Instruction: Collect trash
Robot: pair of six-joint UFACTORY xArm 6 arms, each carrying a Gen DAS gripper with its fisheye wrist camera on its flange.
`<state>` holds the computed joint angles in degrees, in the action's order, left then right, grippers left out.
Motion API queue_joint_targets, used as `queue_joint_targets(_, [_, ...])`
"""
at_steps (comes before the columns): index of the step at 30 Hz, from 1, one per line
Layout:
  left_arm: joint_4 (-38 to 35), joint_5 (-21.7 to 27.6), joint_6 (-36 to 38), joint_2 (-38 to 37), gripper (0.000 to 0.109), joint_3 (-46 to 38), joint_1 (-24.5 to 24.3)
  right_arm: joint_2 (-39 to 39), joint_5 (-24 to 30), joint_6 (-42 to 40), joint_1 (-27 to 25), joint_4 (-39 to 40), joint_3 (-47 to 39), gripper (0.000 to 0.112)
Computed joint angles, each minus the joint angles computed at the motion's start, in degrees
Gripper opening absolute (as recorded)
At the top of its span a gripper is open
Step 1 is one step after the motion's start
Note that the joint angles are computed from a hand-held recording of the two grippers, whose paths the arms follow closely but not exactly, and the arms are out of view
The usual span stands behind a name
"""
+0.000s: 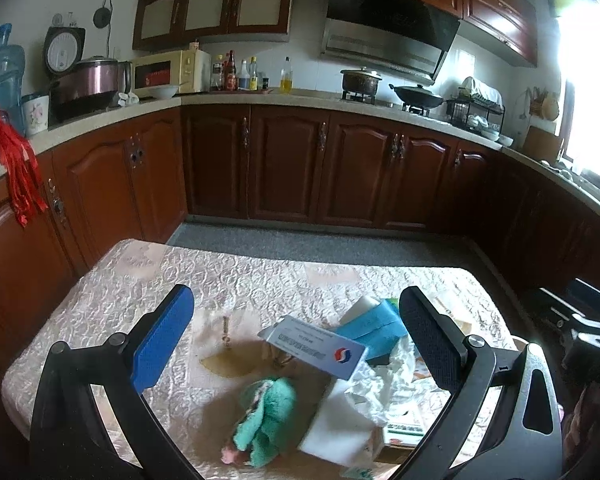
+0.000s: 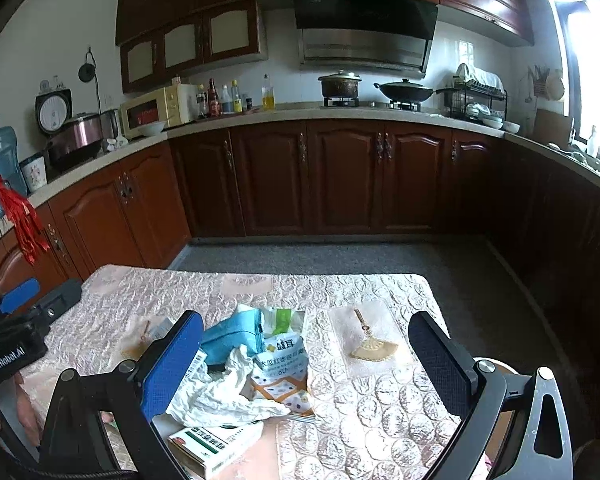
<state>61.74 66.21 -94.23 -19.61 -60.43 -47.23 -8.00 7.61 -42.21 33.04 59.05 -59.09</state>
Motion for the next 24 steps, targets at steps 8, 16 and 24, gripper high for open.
queue_joint_targets(8, [-3.17, -2.76, 2.50, -3.11, 0.102, 4.05, 2.39, 1.56, 4.73, 0.57, -1.55, -0.61, -1.01, 0.102])
queue_joint_targets(16, [-11.01, -6.37, 9.70, -6.89, 0.102, 10.94, 5.94, 3.71, 12.24, -1.15, -1.36, -1.66, -2.70, 0.102])
queue_joint_targets(24, [-22.29, -16.35, 16.72, -6.49, 0.102, 17.53, 11.74, 11.01, 30.74, -4.87, -2.04, -1.58, -10.20, 0.102])
